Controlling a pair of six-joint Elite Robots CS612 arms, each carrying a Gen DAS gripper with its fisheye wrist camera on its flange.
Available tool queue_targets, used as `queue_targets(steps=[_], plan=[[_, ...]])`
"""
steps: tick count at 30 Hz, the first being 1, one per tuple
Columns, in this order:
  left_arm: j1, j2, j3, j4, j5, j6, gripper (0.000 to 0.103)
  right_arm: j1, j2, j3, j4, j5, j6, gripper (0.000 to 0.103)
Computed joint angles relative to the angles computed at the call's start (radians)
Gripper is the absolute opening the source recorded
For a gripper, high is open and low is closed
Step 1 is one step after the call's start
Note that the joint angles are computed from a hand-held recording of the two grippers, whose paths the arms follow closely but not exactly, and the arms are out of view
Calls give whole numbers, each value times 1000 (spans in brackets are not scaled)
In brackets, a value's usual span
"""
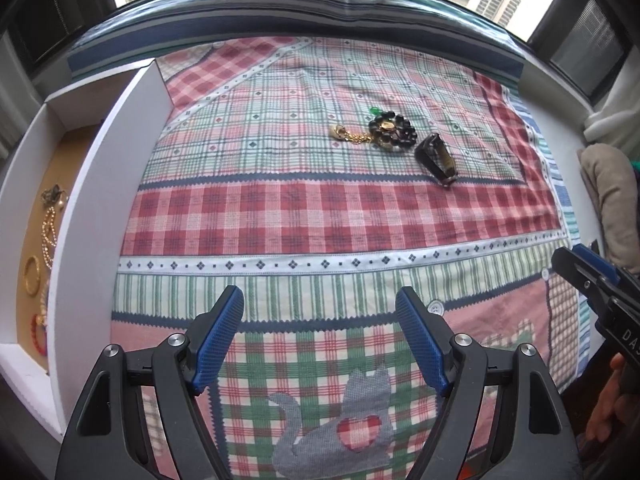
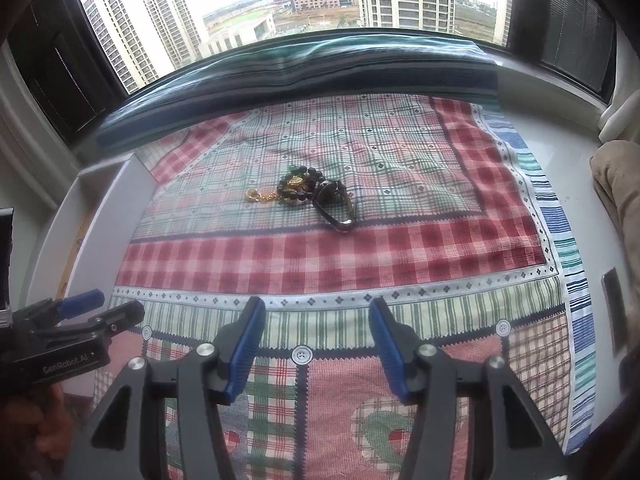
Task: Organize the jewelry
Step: 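Withdraw both tools from the tray back over the remaining jewelry, then grasp the black watch with the right tool while the left tool grasps the gold crescent pendant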
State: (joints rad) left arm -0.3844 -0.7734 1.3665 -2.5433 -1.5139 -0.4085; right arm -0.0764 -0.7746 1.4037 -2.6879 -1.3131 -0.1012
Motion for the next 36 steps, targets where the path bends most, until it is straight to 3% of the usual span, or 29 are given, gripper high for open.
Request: queue_targets(steps=[10,16,18,22,25,31,36], plan=[[29,127,-182,8,-24,56,80,-7,115,-155,47,-28,16,55],[47,241,-359,44,-53,73,80,-1,195,-273,85,-14,7,55],[51,291,-442,89,-74,116,80,0,219,-312,102,-10,14,55],[56,395,-610,200,-133,280,80,-1,249,-360,126,8,38,55],[57,450,-700,262,-129,378,80,-3,256,-369,134,20,32,55],[53,492,-760,237,-122,504,80,-4,286,-408,175,42,-6,55],[52,507,-783,224,-119,556,78,-2,358,-537,259,44,-33,55]])
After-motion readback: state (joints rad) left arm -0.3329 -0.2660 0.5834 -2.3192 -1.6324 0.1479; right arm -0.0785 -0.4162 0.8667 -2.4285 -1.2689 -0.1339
